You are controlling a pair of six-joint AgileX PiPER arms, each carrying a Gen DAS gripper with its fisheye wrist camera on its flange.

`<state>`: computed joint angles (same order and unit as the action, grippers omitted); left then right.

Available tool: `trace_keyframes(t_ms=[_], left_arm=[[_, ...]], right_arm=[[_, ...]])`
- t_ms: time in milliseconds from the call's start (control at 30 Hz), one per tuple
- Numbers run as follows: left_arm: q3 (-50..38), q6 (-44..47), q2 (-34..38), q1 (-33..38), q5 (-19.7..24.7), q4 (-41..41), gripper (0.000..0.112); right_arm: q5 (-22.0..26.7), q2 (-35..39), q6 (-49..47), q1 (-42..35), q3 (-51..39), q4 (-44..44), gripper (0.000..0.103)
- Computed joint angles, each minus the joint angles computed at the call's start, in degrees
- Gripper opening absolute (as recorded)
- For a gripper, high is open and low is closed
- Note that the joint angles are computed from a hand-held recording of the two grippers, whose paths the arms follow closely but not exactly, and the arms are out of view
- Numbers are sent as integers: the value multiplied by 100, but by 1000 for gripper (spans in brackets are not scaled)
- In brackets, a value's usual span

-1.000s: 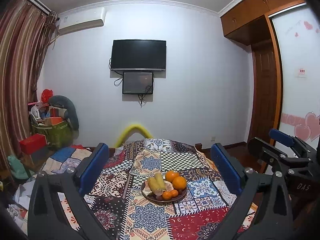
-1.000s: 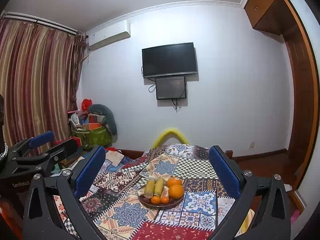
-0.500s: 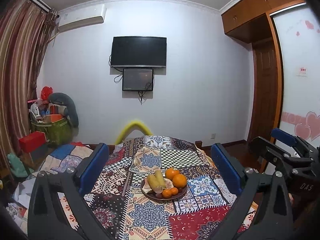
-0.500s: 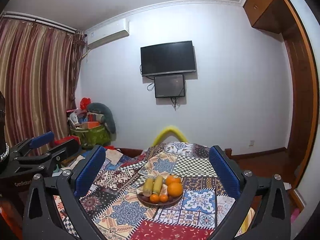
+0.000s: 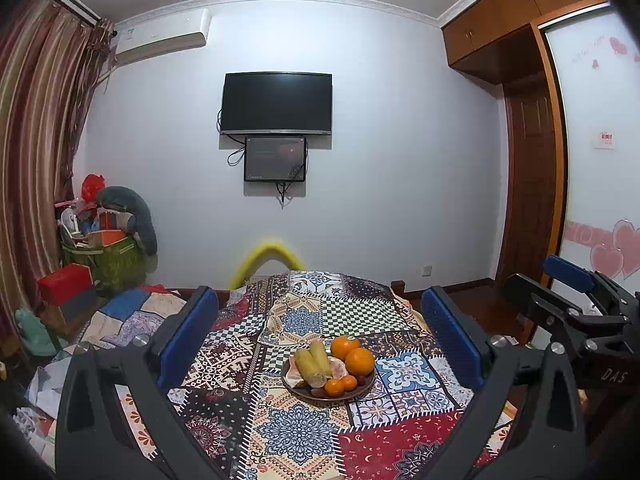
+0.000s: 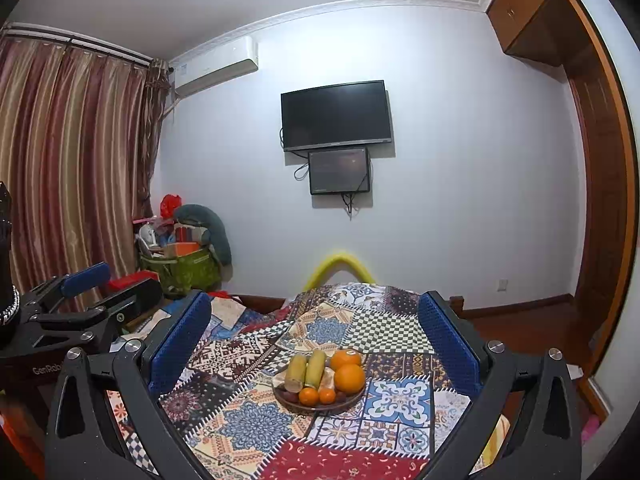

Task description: Organize fruits

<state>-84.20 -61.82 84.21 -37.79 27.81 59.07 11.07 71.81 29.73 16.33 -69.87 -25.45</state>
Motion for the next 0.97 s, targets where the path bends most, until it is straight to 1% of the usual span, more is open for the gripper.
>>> trace_keyframes(t_ms=[500, 633, 733, 867, 967], left_arm=[[90, 199, -65, 97, -223, -198, 103], [86, 262, -62, 99, -229, -257, 103], [96, 286, -64, 108, -250, -278, 103], [63, 487, -43, 131, -283, -481, 103], [48, 507, -6, 164, -314, -507, 103]], right_arm=[[9, 37, -30, -2, -52, 8, 103], [43, 59, -400, -27, -106, 428, 103], [49, 72, -410, -25, -112, 459, 103], [33, 98, -815, -73, -127, 870, 103], [49, 148, -799, -67, -150, 813, 103]])
